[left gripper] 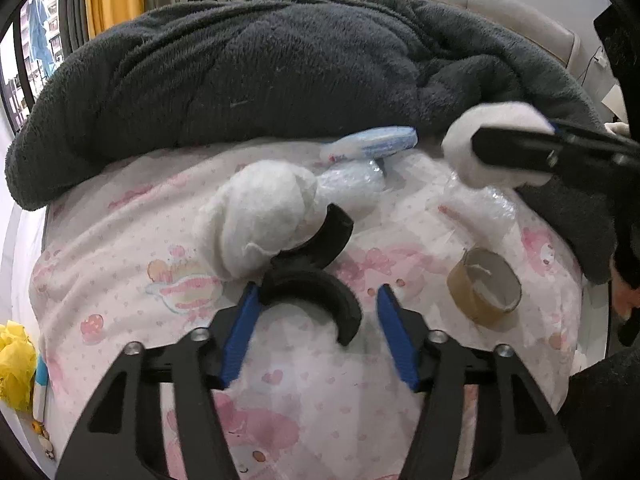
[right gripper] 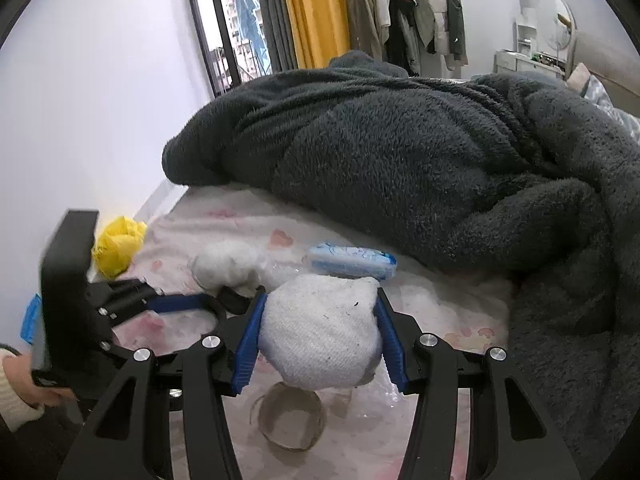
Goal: Collect trash
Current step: 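Grasp a white tissue wad with the right gripper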
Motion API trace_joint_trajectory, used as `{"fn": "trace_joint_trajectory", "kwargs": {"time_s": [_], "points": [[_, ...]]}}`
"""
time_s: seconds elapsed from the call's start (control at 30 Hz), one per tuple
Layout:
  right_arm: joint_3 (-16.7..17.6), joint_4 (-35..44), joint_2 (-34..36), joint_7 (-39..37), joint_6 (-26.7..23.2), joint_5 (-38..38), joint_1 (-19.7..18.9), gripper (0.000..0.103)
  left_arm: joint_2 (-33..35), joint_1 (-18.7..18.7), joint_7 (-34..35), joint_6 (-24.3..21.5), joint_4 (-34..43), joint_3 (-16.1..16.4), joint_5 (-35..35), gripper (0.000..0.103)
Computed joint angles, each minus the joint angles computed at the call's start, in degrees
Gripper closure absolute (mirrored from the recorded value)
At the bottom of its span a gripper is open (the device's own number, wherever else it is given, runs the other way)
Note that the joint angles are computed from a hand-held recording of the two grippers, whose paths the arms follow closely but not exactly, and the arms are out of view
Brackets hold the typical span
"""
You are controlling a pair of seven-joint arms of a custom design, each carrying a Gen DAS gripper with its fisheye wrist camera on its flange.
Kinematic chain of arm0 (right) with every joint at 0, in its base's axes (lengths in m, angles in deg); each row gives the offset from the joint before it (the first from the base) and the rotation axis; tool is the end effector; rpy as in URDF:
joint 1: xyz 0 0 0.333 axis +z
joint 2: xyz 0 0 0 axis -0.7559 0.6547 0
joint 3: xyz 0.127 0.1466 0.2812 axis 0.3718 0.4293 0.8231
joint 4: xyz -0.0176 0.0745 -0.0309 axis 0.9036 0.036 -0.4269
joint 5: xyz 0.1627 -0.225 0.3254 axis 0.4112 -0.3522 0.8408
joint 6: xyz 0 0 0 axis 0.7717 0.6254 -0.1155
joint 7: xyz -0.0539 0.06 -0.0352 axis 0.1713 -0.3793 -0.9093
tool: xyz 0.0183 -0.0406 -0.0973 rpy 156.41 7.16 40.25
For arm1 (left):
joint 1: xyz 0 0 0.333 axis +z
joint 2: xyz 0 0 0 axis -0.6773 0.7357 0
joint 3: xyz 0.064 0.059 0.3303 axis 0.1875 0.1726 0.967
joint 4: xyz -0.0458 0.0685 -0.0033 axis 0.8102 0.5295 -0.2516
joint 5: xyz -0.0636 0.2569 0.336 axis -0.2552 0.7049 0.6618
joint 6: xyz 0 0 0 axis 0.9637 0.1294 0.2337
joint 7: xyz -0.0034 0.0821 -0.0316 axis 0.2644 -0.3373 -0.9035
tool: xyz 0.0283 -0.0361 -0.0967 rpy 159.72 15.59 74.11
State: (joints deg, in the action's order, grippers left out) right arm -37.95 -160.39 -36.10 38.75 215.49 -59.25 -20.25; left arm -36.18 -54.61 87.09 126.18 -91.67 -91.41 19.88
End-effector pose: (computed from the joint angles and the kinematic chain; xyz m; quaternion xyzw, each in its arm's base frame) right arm 0.4746 0.4144 0.5780 -0.7373 0.5381 -0.1628 0.3746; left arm 0.4648 -0.1925 0.5439 -0.5058 0.7996 -0.2882 0.1474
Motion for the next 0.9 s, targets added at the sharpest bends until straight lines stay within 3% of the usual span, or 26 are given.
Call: {"fn": "trace_joint_trajectory", "kwargs": {"time_s": [0.2,0.57,0.9], "points": [[0.10,1.45,1.09,0.52,-0.08,-0.43,0.21,0.050,-1.01,-0.51,1.14,0.27,-1.08,1.36,-1.76,0.056],[0.42,7.01,6.00,0.17,0.84,1.17,1.74,0.050,-5.47,-0.28,4.34,-1.21,-3.12,4.49,-8.28,0.057],[0.83,14.43,12.00,-2.30,0.15,3.26,4.48,0.050,-9.53,2.98,5.60,-3.03,-5.44,5.96,-8.01,0.057]]}}
